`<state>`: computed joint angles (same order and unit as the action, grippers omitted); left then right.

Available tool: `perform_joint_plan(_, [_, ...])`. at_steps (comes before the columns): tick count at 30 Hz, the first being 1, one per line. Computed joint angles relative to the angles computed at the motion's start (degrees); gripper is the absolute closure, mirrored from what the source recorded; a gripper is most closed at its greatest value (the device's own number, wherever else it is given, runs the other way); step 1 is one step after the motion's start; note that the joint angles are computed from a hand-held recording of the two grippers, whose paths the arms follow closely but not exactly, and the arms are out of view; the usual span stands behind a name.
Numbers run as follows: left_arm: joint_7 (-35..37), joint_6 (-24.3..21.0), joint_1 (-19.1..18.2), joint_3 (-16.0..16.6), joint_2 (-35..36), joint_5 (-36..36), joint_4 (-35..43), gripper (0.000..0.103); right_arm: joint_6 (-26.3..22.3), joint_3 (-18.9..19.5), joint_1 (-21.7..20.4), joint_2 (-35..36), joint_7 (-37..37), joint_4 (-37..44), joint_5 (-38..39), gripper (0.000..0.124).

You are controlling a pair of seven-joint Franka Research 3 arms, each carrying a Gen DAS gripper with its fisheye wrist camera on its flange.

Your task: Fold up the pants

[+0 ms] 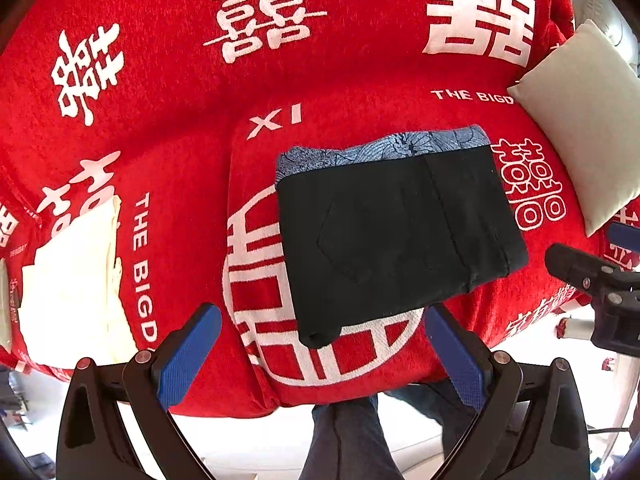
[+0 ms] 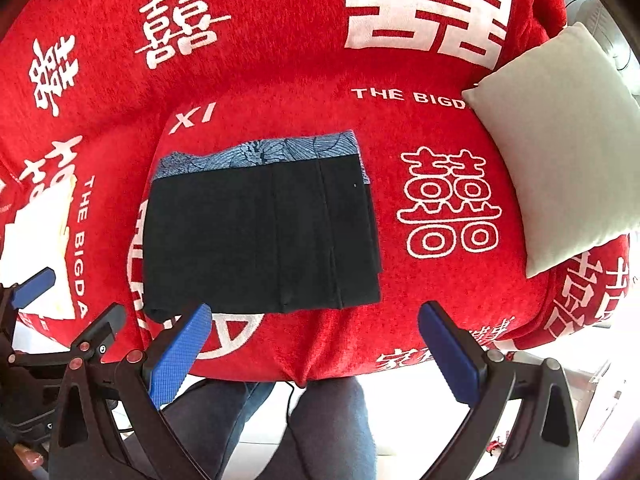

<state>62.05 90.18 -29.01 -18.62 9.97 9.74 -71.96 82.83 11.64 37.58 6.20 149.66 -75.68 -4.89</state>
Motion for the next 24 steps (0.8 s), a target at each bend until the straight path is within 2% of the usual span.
perform_joint_plan(10, [-7.36, -7.68, -4.99, -0.29, 4.93, 5.03, 8.49, 0.001, 4.07, 0.11, -3.09, -5.89, -5.31, -7.62, 3.88, 0.021])
perform_joint_plan(17, [-10.20, -10.47, -7.65, 0.46, 6.86, 6.94, 12.76, 0.001, 4.78, 0.72, -4.73, -7.86, -8.53, -10.01, 5.89, 0.021])
perform_joint_plan(24, [-12.32, -12.19, -8.33, 0.75, 7.26, 6.82, 13.80, 0.001, 5.40, 1.14, -5.43, -8.68, -9.23, -10.96, 6.54, 0.021])
